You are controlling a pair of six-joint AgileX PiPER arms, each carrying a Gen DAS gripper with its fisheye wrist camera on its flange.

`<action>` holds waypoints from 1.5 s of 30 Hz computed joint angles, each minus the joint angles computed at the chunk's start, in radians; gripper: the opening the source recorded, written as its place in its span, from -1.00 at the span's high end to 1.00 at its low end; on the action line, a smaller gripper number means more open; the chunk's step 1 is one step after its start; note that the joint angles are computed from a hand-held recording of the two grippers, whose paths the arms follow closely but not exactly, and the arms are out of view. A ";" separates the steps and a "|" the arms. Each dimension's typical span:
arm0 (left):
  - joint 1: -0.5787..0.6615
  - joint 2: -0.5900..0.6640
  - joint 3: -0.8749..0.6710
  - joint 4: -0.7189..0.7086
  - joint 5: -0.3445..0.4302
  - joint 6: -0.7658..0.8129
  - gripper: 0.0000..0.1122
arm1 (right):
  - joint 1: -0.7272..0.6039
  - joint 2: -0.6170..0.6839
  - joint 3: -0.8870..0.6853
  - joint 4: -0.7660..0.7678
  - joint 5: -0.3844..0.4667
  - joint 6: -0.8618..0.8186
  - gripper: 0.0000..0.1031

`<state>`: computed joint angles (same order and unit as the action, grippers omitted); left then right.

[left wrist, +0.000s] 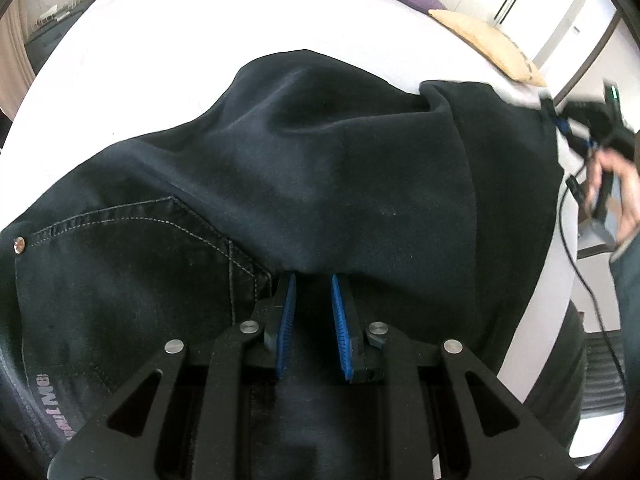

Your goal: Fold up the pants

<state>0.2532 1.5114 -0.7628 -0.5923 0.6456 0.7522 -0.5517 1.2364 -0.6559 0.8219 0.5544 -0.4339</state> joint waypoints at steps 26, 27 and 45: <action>-0.243 0.001 -0.057 0.274 -0.061 -0.454 0.54 | -0.513 0.075 0.183 0.420 0.253 -0.537 0.87; -0.253 0.007 -0.055 0.260 -0.070 -0.443 0.45 | -0.508 0.076 0.179 0.417 0.250 -0.529 0.87; -0.242 -0.021 0.009 0.135 -0.119 -0.253 -0.45 | -0.564 0.131 0.191 0.432 0.290 -0.590 0.92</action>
